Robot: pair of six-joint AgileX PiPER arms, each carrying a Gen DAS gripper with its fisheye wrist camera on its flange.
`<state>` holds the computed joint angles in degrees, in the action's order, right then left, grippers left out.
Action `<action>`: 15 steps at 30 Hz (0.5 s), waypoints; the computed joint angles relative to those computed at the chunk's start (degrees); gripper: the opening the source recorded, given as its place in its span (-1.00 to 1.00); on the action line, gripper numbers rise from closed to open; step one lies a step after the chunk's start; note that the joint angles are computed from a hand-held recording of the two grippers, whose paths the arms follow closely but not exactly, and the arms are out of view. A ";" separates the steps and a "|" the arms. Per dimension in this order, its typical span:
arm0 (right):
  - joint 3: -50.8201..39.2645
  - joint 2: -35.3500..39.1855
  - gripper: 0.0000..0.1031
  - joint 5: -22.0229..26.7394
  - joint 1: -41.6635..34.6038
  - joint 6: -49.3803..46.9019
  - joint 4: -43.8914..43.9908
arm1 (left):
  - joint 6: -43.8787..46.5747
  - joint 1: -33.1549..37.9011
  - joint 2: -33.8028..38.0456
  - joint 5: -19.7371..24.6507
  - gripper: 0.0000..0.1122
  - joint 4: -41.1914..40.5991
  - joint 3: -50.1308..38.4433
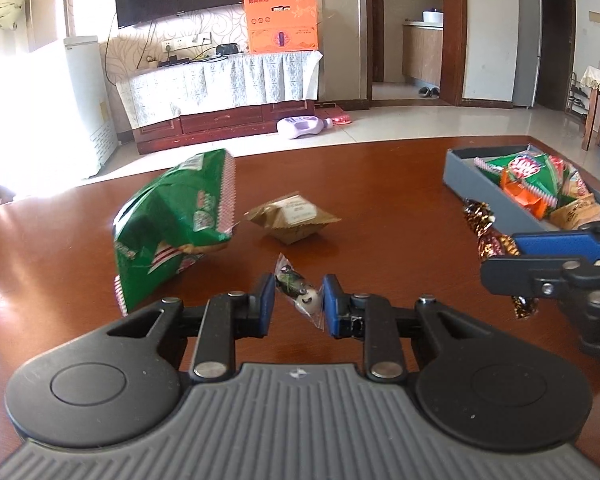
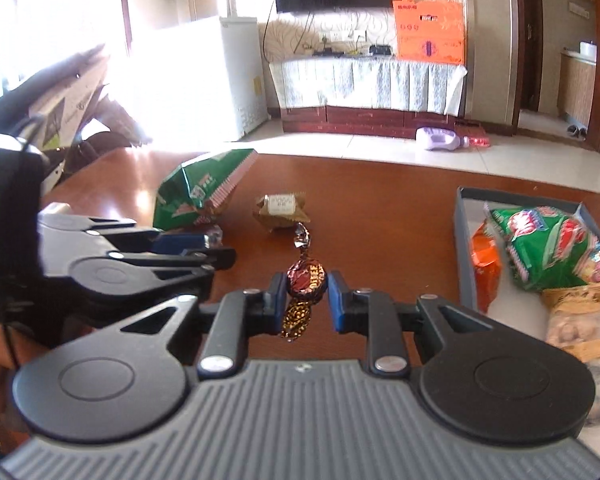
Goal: Organize snacks
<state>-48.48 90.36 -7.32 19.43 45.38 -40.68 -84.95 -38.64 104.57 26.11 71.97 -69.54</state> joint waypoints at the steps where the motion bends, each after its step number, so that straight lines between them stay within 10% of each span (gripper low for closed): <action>1: 0.67 -0.95 -0.50 -0.30 -0.39 0.52 -0.68 | 0.37 -0.47 0.21 0.23 -0.46 -0.25 -0.52; 15: 6.02 -8.49 -0.50 -4.08 -4.74 10.50 -12.40 | 4.86 -5.06 2.47 3.53 -0.46 -3.52 -6.48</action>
